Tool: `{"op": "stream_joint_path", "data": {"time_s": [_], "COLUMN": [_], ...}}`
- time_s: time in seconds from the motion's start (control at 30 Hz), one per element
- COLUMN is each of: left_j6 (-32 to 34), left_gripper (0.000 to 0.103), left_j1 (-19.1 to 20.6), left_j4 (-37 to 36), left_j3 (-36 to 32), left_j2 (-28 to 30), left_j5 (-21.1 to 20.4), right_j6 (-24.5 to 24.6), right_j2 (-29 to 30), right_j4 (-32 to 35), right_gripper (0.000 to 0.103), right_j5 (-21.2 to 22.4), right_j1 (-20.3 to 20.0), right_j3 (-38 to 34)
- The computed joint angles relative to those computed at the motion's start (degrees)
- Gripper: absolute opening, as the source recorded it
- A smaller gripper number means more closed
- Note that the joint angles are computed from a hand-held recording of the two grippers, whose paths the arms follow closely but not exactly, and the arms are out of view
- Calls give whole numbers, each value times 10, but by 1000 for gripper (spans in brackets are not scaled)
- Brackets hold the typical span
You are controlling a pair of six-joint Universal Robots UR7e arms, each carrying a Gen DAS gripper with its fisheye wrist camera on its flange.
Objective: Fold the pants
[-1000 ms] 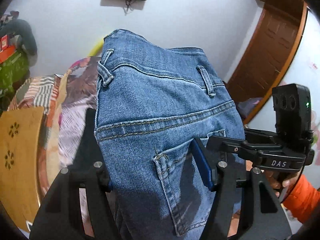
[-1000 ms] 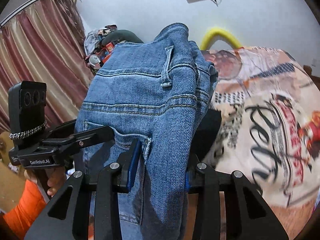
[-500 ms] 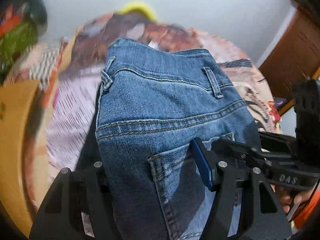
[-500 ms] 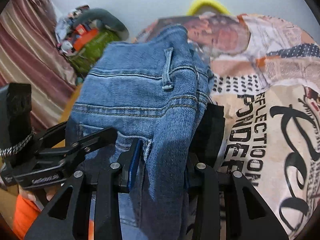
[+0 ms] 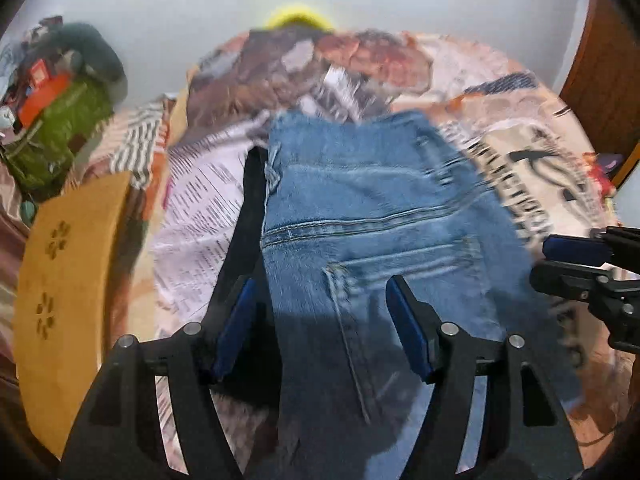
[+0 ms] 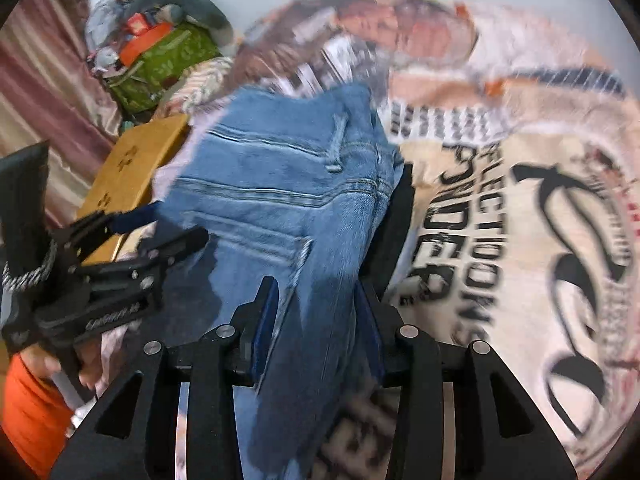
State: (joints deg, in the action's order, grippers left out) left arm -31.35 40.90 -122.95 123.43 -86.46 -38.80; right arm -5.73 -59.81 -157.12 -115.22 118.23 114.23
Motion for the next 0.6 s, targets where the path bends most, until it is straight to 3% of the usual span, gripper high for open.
{"op": "stream_joint_path", "data": {"time_s": [0.07, 0.2, 0.43, 0.6], "left_j6": [-29, -106, -336, -519], "left_gripper": [67, 67, 67, 67], "left_j1": [-34, -133, -325, -453], "left_j4": [30, 113, 393, 600], "left_j3": [4, 17, -22, -82], "left_j2": [-32, -101, -183, -182], "left_j5": [0, 41, 94, 110], "right_j6": [-14, -20, -35, -50], "right_j2": [-22, -78, -147, -172], "right_j4": [-30, -68, -165, -224], "right_gripper": [37, 37, 37, 37], "right_j5": [-12, -25, -60, -79], "right_j1": [18, 69, 173, 242], "right_j3": [20, 55, 98, 112]}}
